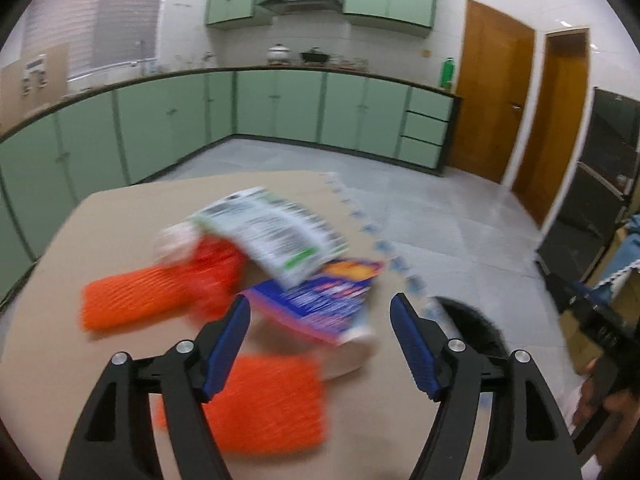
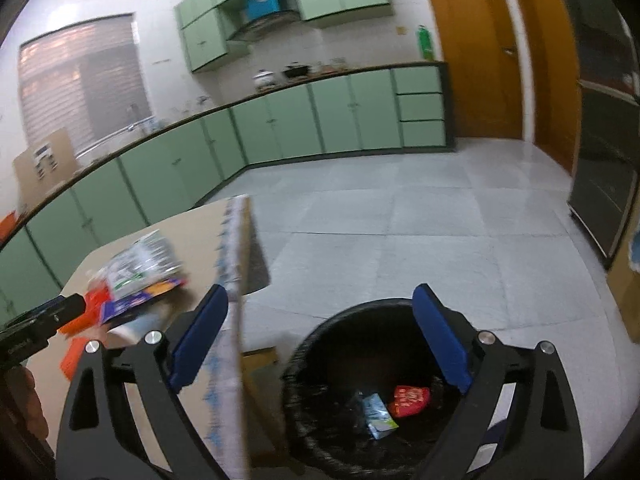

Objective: Collect trash
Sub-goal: 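Open the right tool to drop the red cup while the left tool drops the wrapper, then grasp the orange foam net on the table with the left tool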

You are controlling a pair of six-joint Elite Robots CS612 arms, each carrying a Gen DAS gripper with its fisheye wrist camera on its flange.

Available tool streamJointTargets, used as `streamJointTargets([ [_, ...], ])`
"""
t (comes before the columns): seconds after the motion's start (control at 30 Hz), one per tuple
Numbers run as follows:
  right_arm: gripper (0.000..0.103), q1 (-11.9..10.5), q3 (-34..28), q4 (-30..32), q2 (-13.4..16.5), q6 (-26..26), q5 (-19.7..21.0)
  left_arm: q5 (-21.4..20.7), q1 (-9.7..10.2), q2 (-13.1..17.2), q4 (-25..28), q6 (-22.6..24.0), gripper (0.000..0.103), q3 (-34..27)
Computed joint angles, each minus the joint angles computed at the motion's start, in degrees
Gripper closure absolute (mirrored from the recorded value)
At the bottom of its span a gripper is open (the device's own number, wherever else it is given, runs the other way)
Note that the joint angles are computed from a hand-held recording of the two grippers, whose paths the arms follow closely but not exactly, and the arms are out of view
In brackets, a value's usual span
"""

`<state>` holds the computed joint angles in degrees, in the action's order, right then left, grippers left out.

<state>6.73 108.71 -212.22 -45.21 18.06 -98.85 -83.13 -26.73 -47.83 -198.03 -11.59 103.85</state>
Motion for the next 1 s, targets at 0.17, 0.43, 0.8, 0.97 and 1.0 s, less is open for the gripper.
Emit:
streamJointTargets([
  [0.17,0.012,2.5,-1.8,-1.5,0.9,-0.7,1.4,2.4,1.26,-0.2,0.1,-0.4,0.032,2.4],
  [0.43,0.013,5.3,-5.3,1.1,2.3,-3.1,5.3,1.4,2.66,1.0,1.5,-3.6,0.031,2.6],
  [0.8,0.022,5.7,-7.1,4.7,2.6,-4.5,5.9,-4.5,4.36,2.2,3.6,-6.4,0.022,1.5],
  [0.97,0.024,5.9,-7.6,5.7,2.8,-4.9,6.0,-7.9,5.09,2.6,2.5,-7.9,0.035,1.5],
  [1.0,0.024,5.9,-7.7,6.0,2.8,-5.2,6.0,-8.6,5.09,2.5,2.2,-8.0,0.043,1.7],
])
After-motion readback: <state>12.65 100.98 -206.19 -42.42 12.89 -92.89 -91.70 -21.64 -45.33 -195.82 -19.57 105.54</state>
